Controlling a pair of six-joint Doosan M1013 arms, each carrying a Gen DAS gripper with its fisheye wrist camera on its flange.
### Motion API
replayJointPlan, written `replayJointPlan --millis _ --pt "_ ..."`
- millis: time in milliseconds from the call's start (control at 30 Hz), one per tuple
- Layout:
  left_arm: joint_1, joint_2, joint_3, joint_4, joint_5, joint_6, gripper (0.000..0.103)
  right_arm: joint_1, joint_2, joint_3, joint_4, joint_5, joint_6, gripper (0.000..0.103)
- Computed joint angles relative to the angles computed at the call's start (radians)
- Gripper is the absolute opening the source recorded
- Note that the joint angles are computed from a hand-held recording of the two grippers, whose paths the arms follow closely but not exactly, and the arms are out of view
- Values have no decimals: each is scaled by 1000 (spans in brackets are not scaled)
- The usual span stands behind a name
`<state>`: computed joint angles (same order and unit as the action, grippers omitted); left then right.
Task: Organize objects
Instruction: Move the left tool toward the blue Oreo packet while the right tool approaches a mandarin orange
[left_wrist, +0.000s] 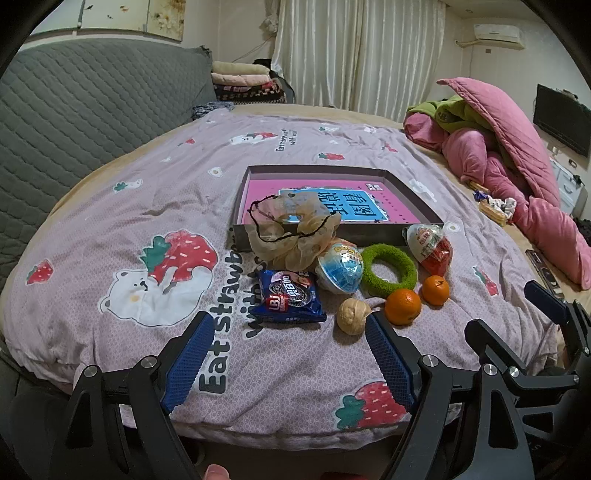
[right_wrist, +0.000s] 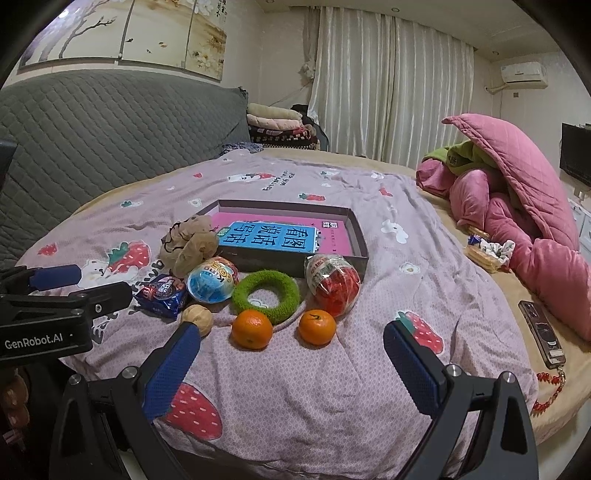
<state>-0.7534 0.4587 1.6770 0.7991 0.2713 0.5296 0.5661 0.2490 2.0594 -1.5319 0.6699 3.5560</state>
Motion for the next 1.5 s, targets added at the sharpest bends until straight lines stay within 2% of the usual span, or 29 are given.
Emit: replayJointPlan --millis 667,1500 --pt "9 9 0 -72 -2 70 85 -4 6 -1 5 -24 -11 100" --pt "29 41 -18 -250 -5 231 85 -24 43 -22 71 -100 -76 100"
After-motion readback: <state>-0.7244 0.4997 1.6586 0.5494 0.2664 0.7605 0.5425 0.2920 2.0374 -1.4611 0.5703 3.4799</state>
